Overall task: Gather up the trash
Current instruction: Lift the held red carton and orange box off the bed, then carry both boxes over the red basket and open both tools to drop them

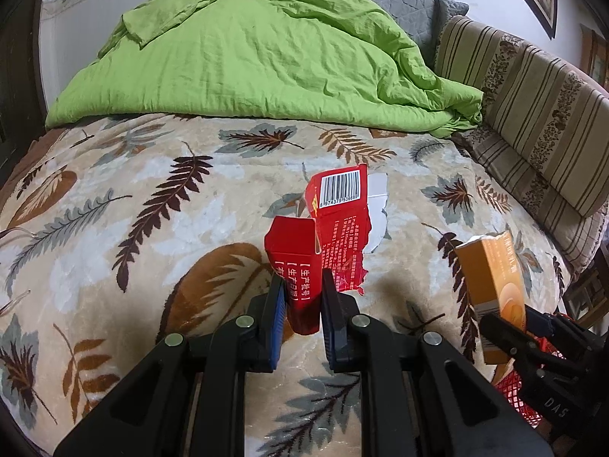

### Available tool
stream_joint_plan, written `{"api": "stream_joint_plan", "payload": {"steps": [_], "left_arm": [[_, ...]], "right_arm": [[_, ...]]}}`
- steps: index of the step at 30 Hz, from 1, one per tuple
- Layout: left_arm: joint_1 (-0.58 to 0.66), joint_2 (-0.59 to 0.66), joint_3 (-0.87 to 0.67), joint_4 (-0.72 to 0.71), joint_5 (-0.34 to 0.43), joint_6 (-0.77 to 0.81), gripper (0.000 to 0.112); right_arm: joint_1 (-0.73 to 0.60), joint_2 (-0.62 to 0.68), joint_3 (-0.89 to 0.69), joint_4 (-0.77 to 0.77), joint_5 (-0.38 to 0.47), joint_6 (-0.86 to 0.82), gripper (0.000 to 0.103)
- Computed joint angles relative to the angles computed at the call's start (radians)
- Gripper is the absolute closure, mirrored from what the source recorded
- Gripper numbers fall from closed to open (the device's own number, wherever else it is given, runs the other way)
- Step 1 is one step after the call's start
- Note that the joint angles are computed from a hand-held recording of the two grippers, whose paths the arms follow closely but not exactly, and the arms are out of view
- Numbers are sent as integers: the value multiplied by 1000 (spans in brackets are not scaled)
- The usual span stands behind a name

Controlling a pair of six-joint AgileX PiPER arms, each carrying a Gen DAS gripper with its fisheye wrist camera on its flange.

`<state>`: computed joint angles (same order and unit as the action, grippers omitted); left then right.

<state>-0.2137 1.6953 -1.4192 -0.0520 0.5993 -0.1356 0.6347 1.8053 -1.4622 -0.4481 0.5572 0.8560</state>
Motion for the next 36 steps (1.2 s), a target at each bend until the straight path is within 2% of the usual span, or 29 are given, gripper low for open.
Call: {"api": "stream_joint_plan", "payload": {"steps": [11,17,22,29,31,33,35,36], "left_arm": [[-18,18,-14,-11,18,20,96],[-105,37,-64,-108,65,142,96],[-220,100,-186,-222,169,273,96],[-387,253,-437,-355,372,347,96],[-430,307,-513,-374,430,343,96],[-468,381,-610,-403,510,327,96],[-503,436,-679,-399,551,309,95],[-521,483,-742,-395,600,300,86]], "right_arm": [[-34,-60,86,7,-17,22,49],[-73,-198,232,-18,-18,81,49],[-131,-398,421,-54,31,173,49],[-271,-692,629,-35,203,215,49],[-302,-733,657,-19,245,208,49],[-336,-753,684,2,255,183,49],[-383,-760,712,32,248,153,48],[-396,-763,719,39,243,143,48]]}}
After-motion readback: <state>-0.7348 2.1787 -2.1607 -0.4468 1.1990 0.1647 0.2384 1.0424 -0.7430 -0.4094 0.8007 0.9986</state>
